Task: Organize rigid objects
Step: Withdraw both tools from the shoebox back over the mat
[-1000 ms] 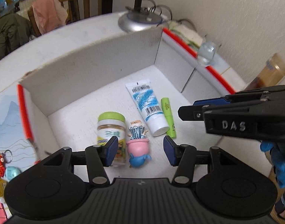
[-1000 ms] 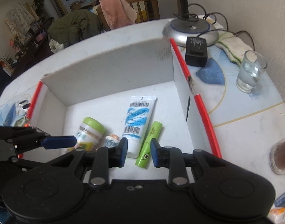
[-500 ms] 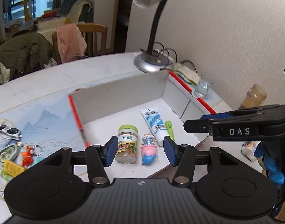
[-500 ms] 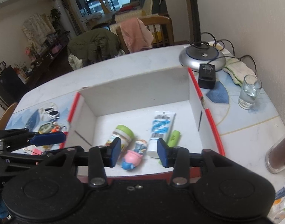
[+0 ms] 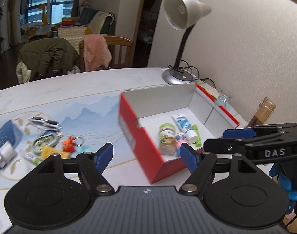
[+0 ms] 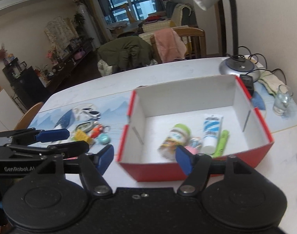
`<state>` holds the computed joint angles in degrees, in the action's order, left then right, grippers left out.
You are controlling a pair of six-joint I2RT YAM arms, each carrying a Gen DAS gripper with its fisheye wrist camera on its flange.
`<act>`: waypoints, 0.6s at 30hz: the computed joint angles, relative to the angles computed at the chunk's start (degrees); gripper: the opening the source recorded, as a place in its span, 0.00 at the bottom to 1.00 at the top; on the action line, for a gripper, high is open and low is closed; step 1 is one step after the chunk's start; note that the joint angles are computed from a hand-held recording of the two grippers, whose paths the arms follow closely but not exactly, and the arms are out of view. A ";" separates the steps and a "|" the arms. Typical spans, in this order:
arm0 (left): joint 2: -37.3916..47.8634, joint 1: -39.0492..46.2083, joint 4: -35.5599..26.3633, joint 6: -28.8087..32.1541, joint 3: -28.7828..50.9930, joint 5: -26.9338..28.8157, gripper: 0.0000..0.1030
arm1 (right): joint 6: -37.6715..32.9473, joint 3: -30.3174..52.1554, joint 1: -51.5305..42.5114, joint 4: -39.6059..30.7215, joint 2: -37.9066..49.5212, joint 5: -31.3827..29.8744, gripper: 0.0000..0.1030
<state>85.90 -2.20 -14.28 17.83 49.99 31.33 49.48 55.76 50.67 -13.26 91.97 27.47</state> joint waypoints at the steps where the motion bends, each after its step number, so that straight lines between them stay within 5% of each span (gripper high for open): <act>1: -0.10 1.64 -0.81 1.35 0.05 0.96 0.73 | 0.33 1.04 1.11 -0.15 1.01 0.83 0.77; 8: 1.82 12.75 -6.26 10.52 2.30 6.69 0.81 | 2.19 10.62 6.27 0.17 9.81 3.50 0.87; 18: 12.44 24.73 -12.62 20.94 12.79 11.76 0.98 | 5.23 29.06 9.50 -6.31 24.38 4.05 0.89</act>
<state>98.35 22.53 -26.90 38.77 62.78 43.09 54.71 84.83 60.17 -19.57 116.35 31.53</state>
